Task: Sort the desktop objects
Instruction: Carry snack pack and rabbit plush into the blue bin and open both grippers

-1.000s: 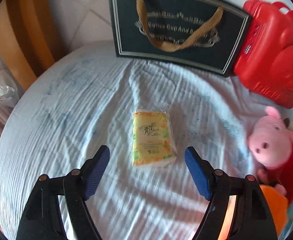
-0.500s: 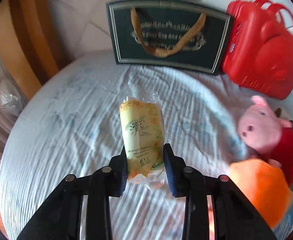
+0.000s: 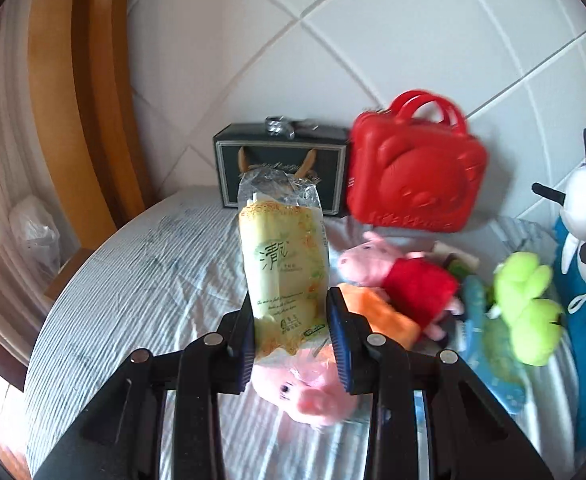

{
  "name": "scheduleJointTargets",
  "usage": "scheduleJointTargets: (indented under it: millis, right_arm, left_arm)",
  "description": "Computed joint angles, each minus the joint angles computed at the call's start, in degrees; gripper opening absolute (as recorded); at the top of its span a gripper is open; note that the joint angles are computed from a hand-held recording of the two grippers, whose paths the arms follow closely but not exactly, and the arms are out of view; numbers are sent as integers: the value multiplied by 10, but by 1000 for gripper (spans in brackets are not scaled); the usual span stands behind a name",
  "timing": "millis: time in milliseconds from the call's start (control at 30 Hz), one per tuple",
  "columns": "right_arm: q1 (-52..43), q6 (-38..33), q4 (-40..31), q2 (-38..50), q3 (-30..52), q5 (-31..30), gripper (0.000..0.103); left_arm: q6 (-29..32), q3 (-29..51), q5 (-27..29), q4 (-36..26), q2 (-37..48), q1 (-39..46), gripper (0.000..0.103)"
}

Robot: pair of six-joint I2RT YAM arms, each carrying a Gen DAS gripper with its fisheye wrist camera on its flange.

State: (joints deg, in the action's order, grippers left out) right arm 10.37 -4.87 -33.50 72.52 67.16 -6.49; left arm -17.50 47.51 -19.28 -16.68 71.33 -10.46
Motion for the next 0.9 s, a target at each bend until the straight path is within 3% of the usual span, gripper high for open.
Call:
scheduleJointTargets:
  millis: [100, 233, 400, 467, 600, 700, 900]
  right_arm:
    - [-39, -13, -34, -79, -9, -8, 43]
    - [-136, -43, -84, -166, -3, -65, 43]
    - [-372, -128, -158, -211, 37, -250, 43]
    - [-499, -186, -199, -195, 69, -346, 43]
    - [-695, -291, -266, -124, 139, -477, 44]
    - [-784, -353, -297, -50, 196, -527, 44]
    - [-873, -422, -323, 99, 314, -544, 44]
  left_arm:
    - [-35, 8, -43, -56, -61, -76, 32]
    - [-84, 39, -122, -120, -95, -202, 32]
    - [-132, 122, -221, -161, -44, -365, 32]
    - [-140, 165, -257, -168, -8, -424, 32]
    - [-139, 262, -296, -166, 82, -509, 32]
    - [-128, 349, -311, -159, 163, -556, 32]
    - [-92, 594, -313, -183, 360, -623, 32]
